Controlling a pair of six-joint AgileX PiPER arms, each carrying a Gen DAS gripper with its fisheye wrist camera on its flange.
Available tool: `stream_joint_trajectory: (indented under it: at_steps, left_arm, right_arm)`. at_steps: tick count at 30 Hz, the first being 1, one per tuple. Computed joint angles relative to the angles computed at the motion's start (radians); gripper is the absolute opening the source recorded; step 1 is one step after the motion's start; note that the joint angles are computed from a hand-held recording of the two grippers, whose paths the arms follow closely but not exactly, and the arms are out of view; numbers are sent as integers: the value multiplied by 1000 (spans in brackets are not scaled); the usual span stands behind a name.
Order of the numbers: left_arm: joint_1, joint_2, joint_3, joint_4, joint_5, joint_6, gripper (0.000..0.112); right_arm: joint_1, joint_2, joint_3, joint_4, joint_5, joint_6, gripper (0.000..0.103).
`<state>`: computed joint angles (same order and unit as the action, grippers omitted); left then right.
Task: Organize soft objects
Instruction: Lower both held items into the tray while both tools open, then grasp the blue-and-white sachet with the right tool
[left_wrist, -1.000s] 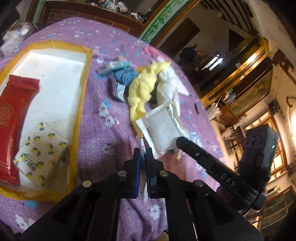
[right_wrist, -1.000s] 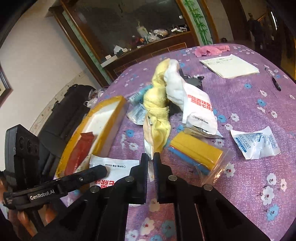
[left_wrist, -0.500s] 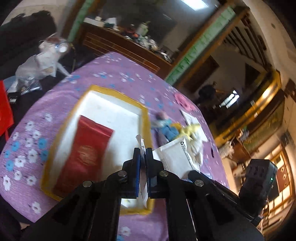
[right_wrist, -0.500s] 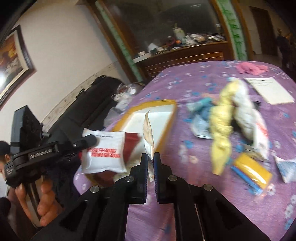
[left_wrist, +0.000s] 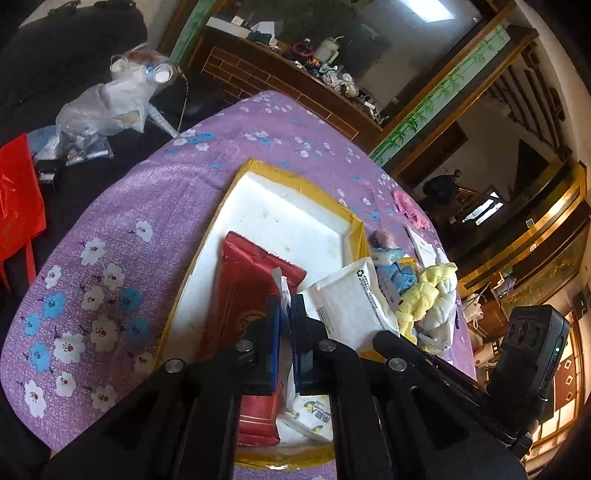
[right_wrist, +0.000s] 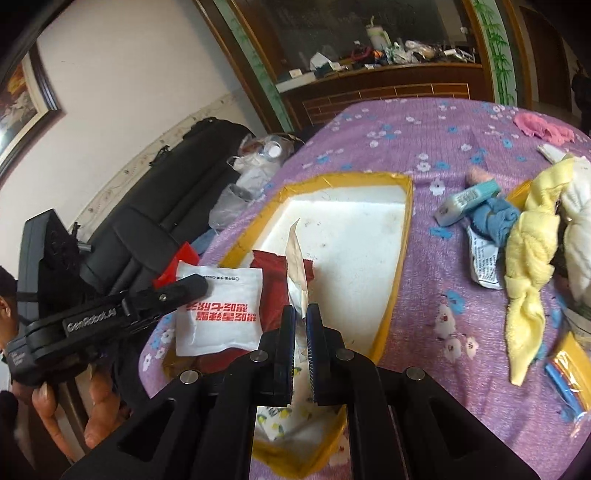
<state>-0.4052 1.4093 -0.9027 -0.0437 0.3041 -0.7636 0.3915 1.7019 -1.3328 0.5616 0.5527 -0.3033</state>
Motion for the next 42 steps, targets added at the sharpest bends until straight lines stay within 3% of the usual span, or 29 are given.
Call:
stream_joint_trajectory:
  at_steps: [2, 6, 12, 15, 16, 19, 22, 24, 26, 29, 34, 42]
  left_arm:
    - [15, 7, 5, -81, -11, 84, 3]
    - [20, 16, -1, -85, -5, 97, 3]
    - [-9, 17, -17, 100, 27, -60, 4]
    - [-42, 28, -31, 260, 58, -210, 5]
    - [-48, 34, -38, 272, 73, -218, 5]
    - [-71, 38, -46, 322, 102, -261, 8]
    - [-134, 49, -78, 512, 207, -437, 15]
    - [-176, 60, -99, 604, 280, -511, 28]
    - [-210, 67, -109, 668, 329, -561, 51]
    - [-256, 76, -127, 724, 394, -598, 52]
    - [-316, 69, -146, 731, 412, -620, 52]
    - [-421, 149, -273, 651, 359, -536, 56]
  right_arm:
    - [31, 32, -58, -113, 2, 123, 5]
    - [69, 73, -119, -201, 24, 227, 6]
    - [87, 68, -115, -251, -5, 278, 11]
    - [81, 70, -104, -234, 8, 263, 12]
    - [81, 71, -100, -229, 13, 257, 14]
    - [74, 64, -87, -223, 15, 255, 34]
    - [62, 6, -19, -160, -30, 176, 40]
    - [59, -41, 37, -172, -64, 175, 50]
    - [45, -82, 91, -142, -82, 138, 51]
    - [-3, -137, 168, -6, -78, -6, 53]
    - [-70, -216, 276, 119, -79, -158, 61]
    - [-241, -357, 446, 257, -32, -369, 70]
